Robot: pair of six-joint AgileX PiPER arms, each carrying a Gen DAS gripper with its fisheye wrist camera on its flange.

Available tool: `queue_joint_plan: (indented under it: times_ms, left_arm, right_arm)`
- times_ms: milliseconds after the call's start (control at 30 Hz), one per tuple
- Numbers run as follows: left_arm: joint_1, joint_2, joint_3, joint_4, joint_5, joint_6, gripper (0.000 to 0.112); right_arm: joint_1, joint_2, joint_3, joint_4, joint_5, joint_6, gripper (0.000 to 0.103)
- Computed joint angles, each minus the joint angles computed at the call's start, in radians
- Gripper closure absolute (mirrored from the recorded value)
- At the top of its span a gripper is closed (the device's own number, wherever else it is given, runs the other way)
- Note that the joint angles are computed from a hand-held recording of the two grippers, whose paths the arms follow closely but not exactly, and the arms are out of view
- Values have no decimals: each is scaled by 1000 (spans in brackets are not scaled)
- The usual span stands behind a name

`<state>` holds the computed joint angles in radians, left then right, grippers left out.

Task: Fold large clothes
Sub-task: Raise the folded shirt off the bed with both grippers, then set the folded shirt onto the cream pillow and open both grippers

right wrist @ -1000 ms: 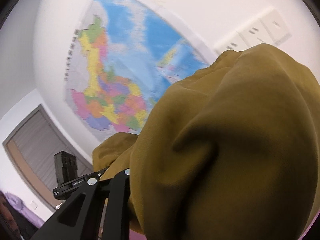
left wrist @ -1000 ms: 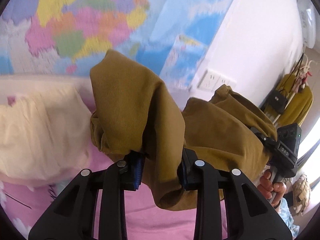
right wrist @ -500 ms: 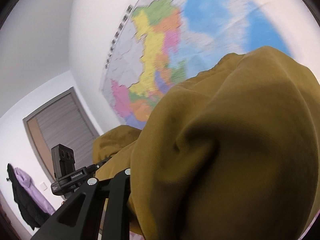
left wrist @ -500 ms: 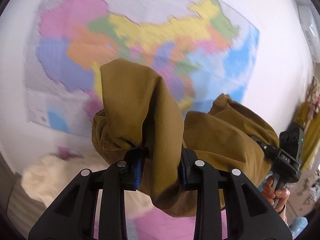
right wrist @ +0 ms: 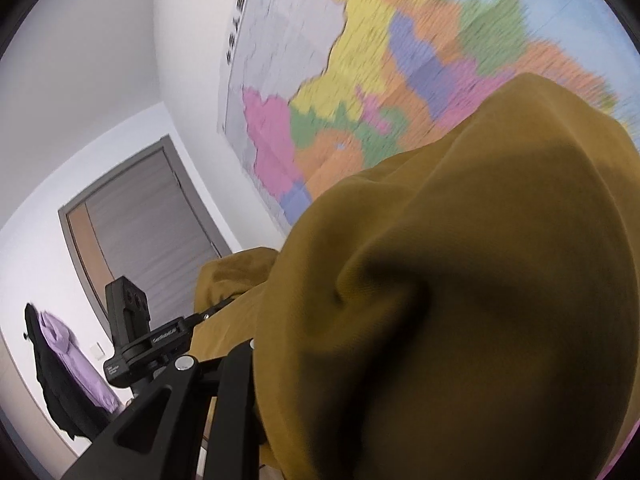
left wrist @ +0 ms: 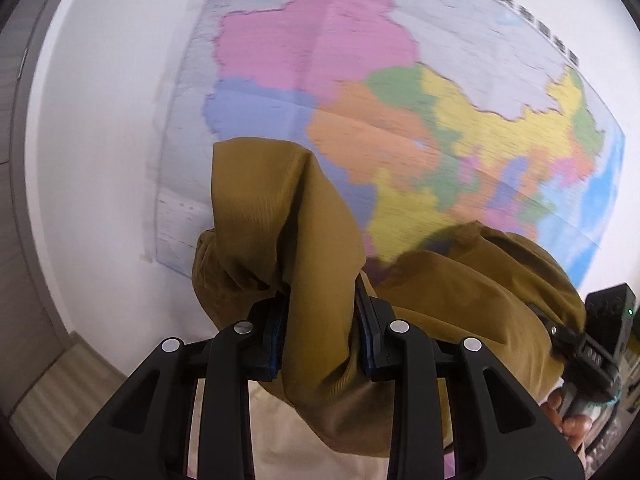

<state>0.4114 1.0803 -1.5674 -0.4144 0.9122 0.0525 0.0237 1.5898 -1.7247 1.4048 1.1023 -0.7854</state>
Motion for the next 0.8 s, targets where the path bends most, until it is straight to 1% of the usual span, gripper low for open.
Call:
queue_joint_plan:
  times_ms: [33,67,100,133,200,267,300,333,367,400,433,467,500,533,600,667,700,733,767,800]
  left_arm:
    - [68,-9,56,-85,-25,87,83]
    - [108,-19,103,-137,-43,144,83]
    - [156,-31,185,-208,-80,232,83]
    - [173,-35,249,-239,-114,289,83]
    - [184,-18,375,-245,-159,349,83]
    - [195,25,502,-247,-193,404,82]
    - [207,37,547,-268,-204,429,80]
    - [230,41,594,-319,-209,483,78]
    - [257,35,635,-376,-209,547,76]
    - [297,19,676,-451,-198,621,70]
    - [329,8,695,-494,-177,657,64]
    - [351,-3,706,-503,-159,674,62]
    - [350,-7,706,-489,-157,665,58]
    - [362,-10,706,-475,-149,655,51]
    - [392,-5,703,-466,-122,652,47]
    - [425,2,690,-445,-91,625,35]
    - [426,0,692,-418,-102,595,23]
    - [446,-11,704,-426,-94,605,23]
    - [453,-18,704,-412,-86,604,23]
    - [426,-17,698,-367,-108,564,18]
  right_arm:
    - [27,6,27,5,-11,-31,84]
    - [49,15,43,-9,-21,-53,84]
    - [76,16,71,-36,-43,-73,84]
    - [109,20,122,-83,-75,-89,84]
    - [152,61,184,-160,-83,-62,84]
    - [172,92,244,-199,-94,-51,83]
    - [178,112,268,-224,-93,-34,82]
    - [170,134,305,-218,-82,-31,81]
    - [154,151,339,-188,-65,-38,77]
    - [136,162,364,-158,-39,-46,76]
    - [121,162,386,-133,-21,-59,75]
    - [115,156,397,-134,-15,-59,72]
    - [110,152,398,-140,-7,-54,68]
    - [98,142,408,-137,15,-54,66]
    - [77,120,426,-138,49,-59,51]
    - [37,83,466,-126,80,-88,45]
    - [18,62,480,-138,84,-84,45]
    - [-10,48,501,-126,108,-96,45]
    - [-17,40,498,-126,110,-89,53]
    - [-27,20,509,-139,105,-89,63]
